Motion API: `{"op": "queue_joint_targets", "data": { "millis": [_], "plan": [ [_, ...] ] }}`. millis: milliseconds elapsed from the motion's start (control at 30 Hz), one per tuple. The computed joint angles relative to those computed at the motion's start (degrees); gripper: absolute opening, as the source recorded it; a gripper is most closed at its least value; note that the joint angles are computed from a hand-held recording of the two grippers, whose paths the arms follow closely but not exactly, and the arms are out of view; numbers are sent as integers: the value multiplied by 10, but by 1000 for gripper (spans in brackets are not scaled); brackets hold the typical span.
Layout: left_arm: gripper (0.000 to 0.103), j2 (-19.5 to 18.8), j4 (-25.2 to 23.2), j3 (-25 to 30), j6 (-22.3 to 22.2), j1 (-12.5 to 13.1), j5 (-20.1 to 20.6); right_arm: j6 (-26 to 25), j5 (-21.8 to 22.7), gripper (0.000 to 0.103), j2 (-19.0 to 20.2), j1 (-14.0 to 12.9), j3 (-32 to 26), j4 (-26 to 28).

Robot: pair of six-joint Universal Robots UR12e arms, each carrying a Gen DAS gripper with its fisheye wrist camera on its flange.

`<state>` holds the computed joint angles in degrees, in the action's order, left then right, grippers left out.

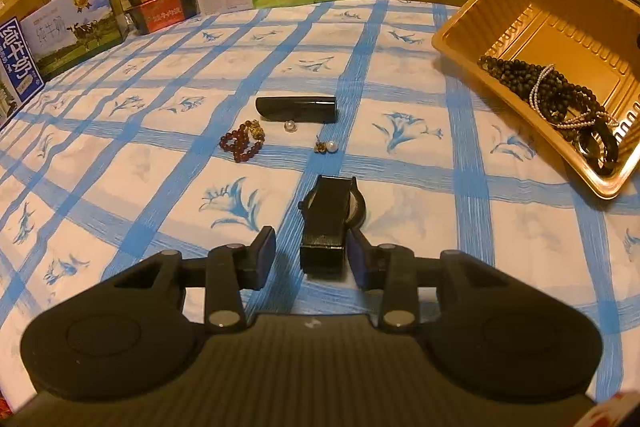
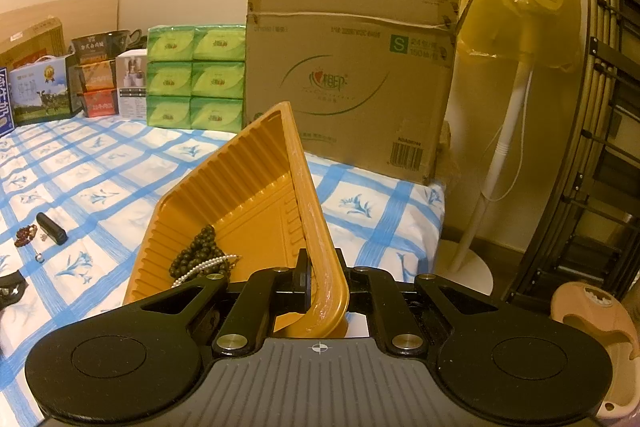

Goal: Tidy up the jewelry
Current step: 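Grasp the black watch band with the left tool and lift it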

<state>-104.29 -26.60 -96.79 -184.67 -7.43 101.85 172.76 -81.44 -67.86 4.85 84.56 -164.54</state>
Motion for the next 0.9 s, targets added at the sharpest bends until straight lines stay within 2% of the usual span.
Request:
{"op": "queue_joint_targets", "data": {
  "millis": [33, 167, 900],
  "plan": [
    [35, -1, -2, 2, 1, 1, -1, 0, 0, 8, 0, 0, 0, 0],
    [21, -4, -21, 9, 2, 3, -11, 1, 0, 8, 0, 0, 1, -1],
    [20, 4, -11, 24, -25, -10, -1, 0, 0, 8, 0, 0, 0, -1]
  ]
}}
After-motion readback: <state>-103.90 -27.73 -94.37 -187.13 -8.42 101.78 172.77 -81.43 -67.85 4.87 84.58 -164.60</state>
